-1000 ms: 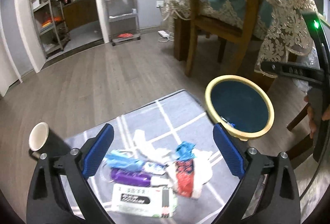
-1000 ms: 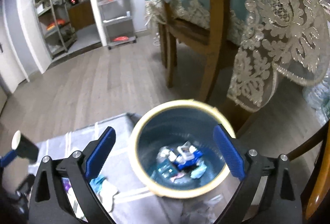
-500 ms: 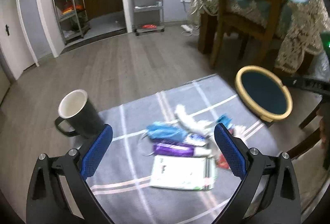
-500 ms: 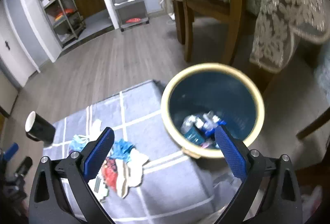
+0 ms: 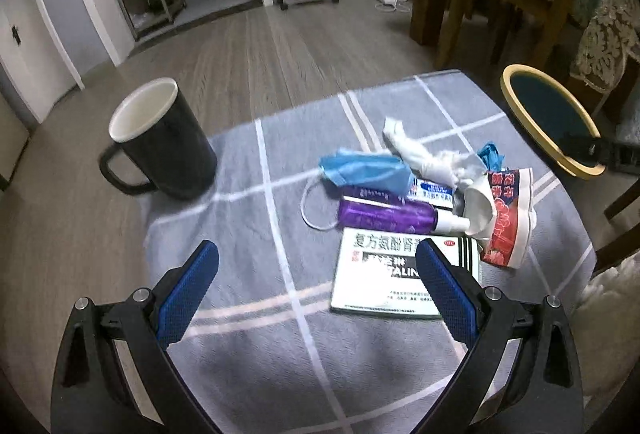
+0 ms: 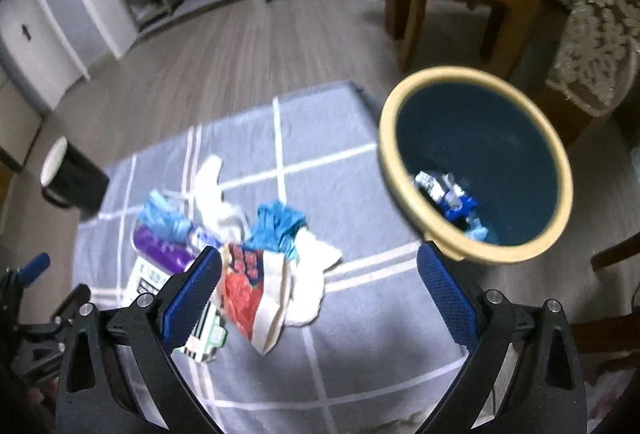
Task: Collect trash
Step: 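Grasp the red-printed white packet with the right gripper while the left grasps the blue mask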
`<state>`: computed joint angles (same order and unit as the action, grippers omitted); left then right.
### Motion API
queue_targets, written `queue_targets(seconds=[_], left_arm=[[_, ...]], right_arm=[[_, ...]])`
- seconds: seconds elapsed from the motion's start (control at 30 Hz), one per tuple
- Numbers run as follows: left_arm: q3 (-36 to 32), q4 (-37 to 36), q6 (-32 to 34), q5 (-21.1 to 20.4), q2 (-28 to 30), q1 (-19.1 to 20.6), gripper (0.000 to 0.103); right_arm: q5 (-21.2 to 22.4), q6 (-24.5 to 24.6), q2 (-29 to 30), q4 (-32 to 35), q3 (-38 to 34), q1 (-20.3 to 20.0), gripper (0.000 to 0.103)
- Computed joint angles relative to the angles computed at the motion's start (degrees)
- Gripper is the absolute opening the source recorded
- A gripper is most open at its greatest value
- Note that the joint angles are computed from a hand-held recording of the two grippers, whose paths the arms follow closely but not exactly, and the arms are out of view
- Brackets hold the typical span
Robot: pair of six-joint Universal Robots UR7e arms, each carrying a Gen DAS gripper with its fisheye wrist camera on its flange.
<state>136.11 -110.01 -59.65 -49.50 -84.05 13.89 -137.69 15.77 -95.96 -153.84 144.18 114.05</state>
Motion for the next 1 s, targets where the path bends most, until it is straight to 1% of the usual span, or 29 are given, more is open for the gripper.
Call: queue_targets(seconds=[0.13,0.2,0.23,0.27,0.3,0.33,0.37,0.47,0.63,0.7,0.73,0.77,0.8,0.87,1.0], left_arm=[[0.7,-2.7,1.2,-1.4,1.5,0.5,0.097],[0.7,-3.5,2.8,-2.4,2.8,0.7,0.097],[0.8,-4.2,3.7,-2.9,3.5,0.9,0.097],[0.7,-4.5,4.3,-3.2,3.9,1.0,0.097],[0.7,-4.9,4.9,-3.6,4.6,1.1,0.097],[0.7,-5.1,5.1,-3.9,5.0,1.2,0.097],[0.7,-5.5,5.3,-4.5,5.5,1.5,0.097],[0.7,-6.1,5.2,-5.3,6.1,1.5,0.097],[0.5,-5.6,3.5,-4.6,5.8,2.2,0.097],[0.6,-5.6,2.3,-3.5,5.1,2.8,0.097],[0.5,-6.0,2.3,-3.0,4.8,3.3,0.097],[0.5,-6.1,2.1,-2.4,4.5,3.6,0.097],[0.3,-6.3,2.1,-2.0,4.5,3.9,0.097],[0.2,-7.7,2.9,-1.2,4.6,4.5,0.097],[-0.7,-11.7,6.5,0.3,6.9,5.7,0.097]], right_arm=[[1.0,-0.3,2.0,-0.5,0.6,-1.7,0.097],[2.1,-1.0,2.5,-0.6,0.8,-2.5,0.095],[3.0,-1.2,2.5,-0.6,0.9,-3.1,0.090],[3.6,-1.1,2.5,-0.3,0.9,-3.5,0.082],[4.6,-1.1,2.6,-0.2,1.0,-4.0,0.079],[5.5,-1.2,2.8,-0.1,0.9,-4.4,0.070],[5.8,-1.3,3.0,0.0,0.9,-4.6,0.066],[7.4,-2.7,3.8,-1.2,1.0,-5.2,0.061],[10.2,-2.9,4.3,-1.6,1.1,-7.0,0.054],[12.5,-3.1,4.0,-2.5,1.4,-8.4,0.047],[13.4,-3.1,3.7,-2.6,1.6,-8.9,0.036],[13.8,-3.2,3.6,-3.0,1.7,-9.0,0.029],[14.2,-3.6,3.3,-3.4,1.8,-9.1,0.028],[15.0,-4.7,2.8,-4.6,1.7,-8.8,0.021],[13.9,-4.8,2.1,-4.5,1.3,-7.5,0.018]])
